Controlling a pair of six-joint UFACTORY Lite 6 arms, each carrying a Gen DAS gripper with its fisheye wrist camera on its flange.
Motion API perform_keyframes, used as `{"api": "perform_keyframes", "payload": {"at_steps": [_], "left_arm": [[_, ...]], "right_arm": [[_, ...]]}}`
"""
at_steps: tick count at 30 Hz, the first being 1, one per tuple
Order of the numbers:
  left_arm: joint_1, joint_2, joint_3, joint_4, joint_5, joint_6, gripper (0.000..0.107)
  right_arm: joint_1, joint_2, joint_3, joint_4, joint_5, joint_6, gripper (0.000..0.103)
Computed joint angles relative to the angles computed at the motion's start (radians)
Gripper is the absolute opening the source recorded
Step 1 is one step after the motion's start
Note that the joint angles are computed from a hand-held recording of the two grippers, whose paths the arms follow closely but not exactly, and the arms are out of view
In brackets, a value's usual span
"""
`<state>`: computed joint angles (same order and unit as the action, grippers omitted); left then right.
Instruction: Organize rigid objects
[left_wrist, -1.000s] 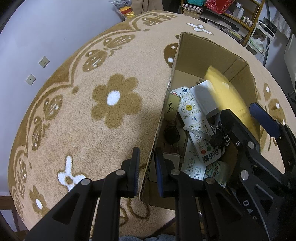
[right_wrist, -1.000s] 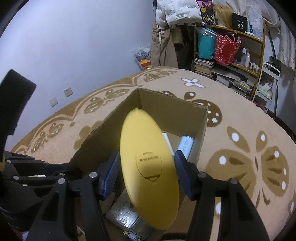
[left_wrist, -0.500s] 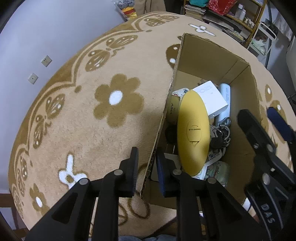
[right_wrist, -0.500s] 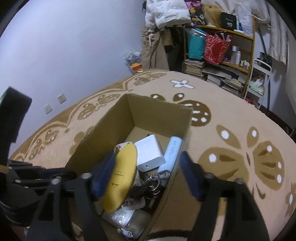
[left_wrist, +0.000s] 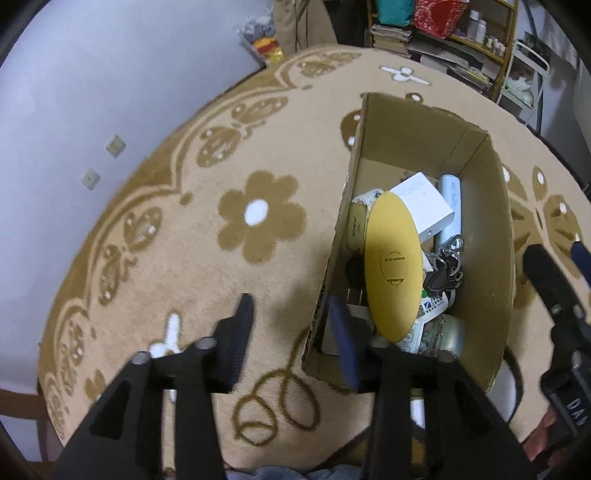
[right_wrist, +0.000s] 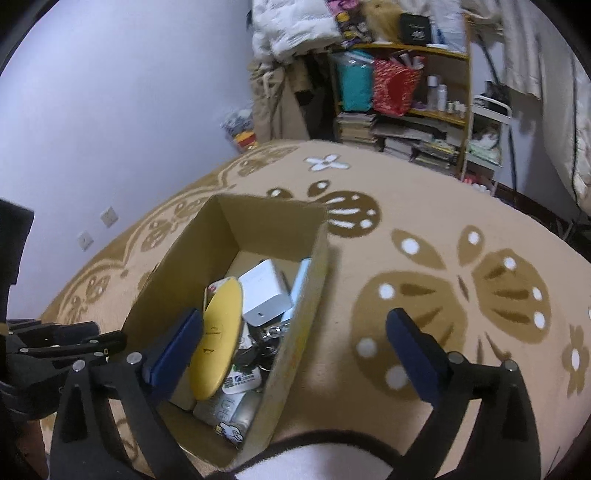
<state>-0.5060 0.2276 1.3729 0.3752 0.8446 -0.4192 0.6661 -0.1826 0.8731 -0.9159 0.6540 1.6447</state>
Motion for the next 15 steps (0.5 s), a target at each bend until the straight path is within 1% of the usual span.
{"api": "perform_keyframes", "payload": {"at_steps": [1, 3, 5, 10, 15], "left_arm": [[-0.010, -0.018, -0.011, 0.010, -0.005, -0.007, 0.056], [-0.029, -0.062, -0.038, 0.009, -0.018, -0.001, 0.062], [-0.053, -0.108, -0.066, 0.021, -0.027, -0.008, 0.074], [-0.120, -0.186, -0.119, 0.111, -0.030, -0.092, 0.092], [-0.135, -0.290, -0.192, 0.158, -0.077, -0.172, 0.094]], "right_arm": [[0.007, -0.020, -0.011, -0.004, 0.015, 0.010, 0.103], [0.033, -0.065, -0.033, -0.014, 0.066, 0.037, 0.103], [0.061, -0.107, -0.051, -0.024, 0.113, 0.061, 0.103], [0.137, -0.192, -0.070, -0.039, 0.235, 0.114, 0.103], [0.240, -0.286, -0.113, -0.060, 0.350, 0.181, 0.103]]}}
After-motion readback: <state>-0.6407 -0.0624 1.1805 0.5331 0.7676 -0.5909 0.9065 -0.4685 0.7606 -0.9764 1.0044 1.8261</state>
